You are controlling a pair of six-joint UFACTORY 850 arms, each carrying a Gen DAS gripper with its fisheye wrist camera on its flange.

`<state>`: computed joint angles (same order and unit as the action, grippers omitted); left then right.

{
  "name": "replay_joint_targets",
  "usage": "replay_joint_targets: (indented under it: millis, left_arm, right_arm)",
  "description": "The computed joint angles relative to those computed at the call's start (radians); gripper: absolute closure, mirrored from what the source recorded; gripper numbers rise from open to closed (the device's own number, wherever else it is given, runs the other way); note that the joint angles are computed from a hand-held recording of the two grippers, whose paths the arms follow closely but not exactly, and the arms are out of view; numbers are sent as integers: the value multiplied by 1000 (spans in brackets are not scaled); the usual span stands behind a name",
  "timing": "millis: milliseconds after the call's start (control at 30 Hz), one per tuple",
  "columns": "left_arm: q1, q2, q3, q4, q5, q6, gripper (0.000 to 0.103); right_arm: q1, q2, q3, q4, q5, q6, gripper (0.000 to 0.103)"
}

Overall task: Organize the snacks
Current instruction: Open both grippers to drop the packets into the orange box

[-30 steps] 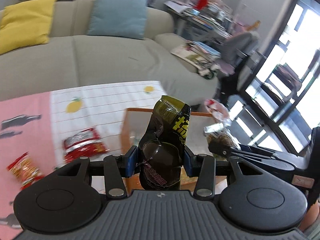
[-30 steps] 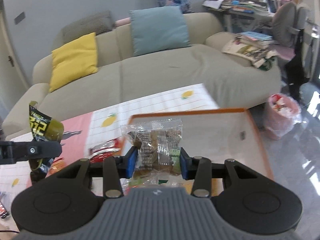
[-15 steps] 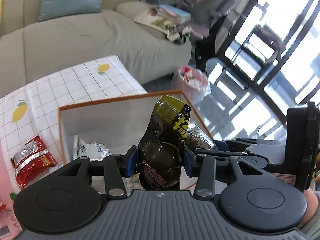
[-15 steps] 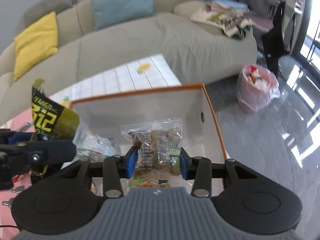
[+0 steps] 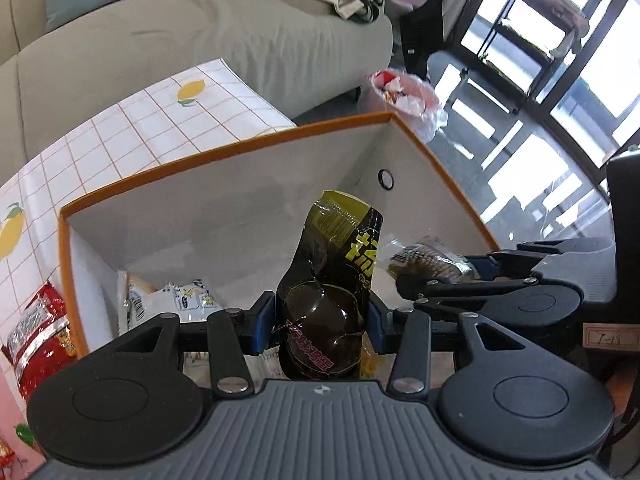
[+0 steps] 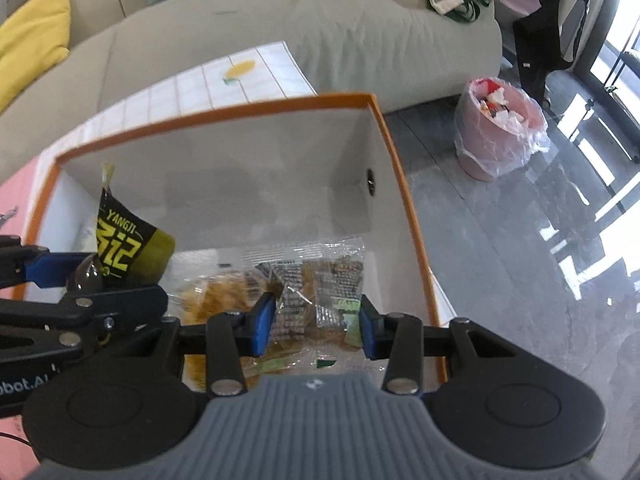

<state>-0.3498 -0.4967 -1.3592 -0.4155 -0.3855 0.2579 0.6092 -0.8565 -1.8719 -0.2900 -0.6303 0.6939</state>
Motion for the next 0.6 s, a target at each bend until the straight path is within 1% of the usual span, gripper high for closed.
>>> replay_joint_targets:
  millis: [33, 167, 300, 433, 600]
  left_arm:
    - [-2, -9, -9, 9, -5, -4, 51]
    - [-7, -40, -40, 103, -17, -81, 51]
    - [-16, -50, -47, 213, -23, -163, 51]
    - [-16, -61, -60, 248, -42, -194, 50]
    - [-17, -57, -55, 281, -55, -229, 45]
  right_arm:
    - [-1, -6, -5, 0, -8, -3, 62]
    - [13, -20, -21, -94, -28, 12, 62]
    - [18, -34, -40, -101, -43, -14, 62]
    - [27, -44, -51, -131, -58, -12, 61]
    - [40, -41, -46, -172, -65, 4, 61]
